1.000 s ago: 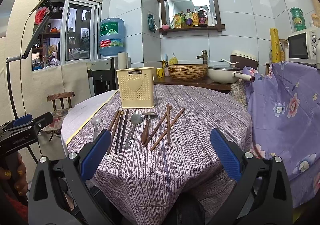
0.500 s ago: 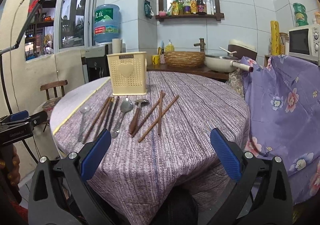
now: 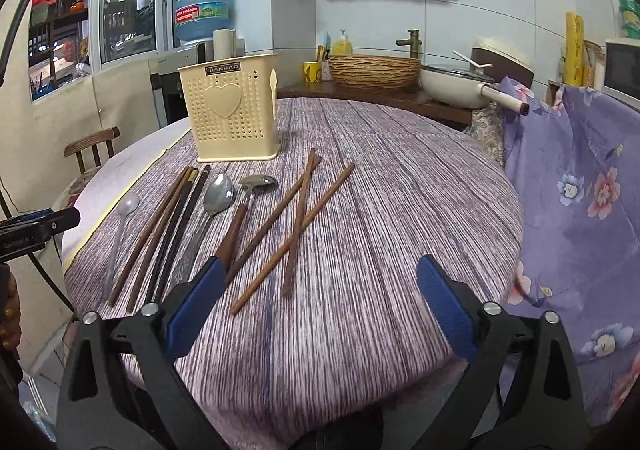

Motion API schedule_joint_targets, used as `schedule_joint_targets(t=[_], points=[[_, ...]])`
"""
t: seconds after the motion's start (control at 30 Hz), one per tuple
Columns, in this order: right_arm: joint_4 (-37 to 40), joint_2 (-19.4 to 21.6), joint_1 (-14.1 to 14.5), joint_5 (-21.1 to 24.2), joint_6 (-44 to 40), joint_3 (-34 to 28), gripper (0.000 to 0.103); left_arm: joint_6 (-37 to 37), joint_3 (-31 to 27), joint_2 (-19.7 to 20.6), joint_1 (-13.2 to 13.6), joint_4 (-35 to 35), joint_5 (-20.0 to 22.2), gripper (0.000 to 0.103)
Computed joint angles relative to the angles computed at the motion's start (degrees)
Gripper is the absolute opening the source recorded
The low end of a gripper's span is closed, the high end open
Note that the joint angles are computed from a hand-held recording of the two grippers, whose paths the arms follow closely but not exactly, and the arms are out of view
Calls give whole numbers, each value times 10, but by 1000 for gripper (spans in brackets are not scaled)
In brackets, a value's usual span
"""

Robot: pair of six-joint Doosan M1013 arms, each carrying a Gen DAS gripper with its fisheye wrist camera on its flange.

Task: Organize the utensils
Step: 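Grasp the silver spoon with the left tool while the right tool approaches the chopsticks, then grasp a wooden chopstick with the right tool while the left tool holds the spoon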

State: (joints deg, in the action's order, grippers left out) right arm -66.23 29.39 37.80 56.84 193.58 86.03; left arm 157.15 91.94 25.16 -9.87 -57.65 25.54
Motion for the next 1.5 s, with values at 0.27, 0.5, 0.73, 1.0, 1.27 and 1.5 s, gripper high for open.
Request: schedule_joint_targets(t=[0.27,0.5,0.73,1.0,1.27,1.5], points=[[71,13,-56,-93,-108,-42,63,-115,-52,25,-13,114,26,70],[159,26,-92,-142,-176,-69,44,-218,-86,48,-11,201,74,60],[171,31,-96,-145,-191,-77,42,-265,-100,56,-19,246,88,57],[163,27,-93,-138,-180,-69,42,-364,-115,65,-40,354,80,56],[159,27,-96,-134,-184,-69,42,-459,-129,72,-60,453,72,43],[195,39,-108,-128,-236,-96,42,-464,-144,80,-68,471,84,36]])
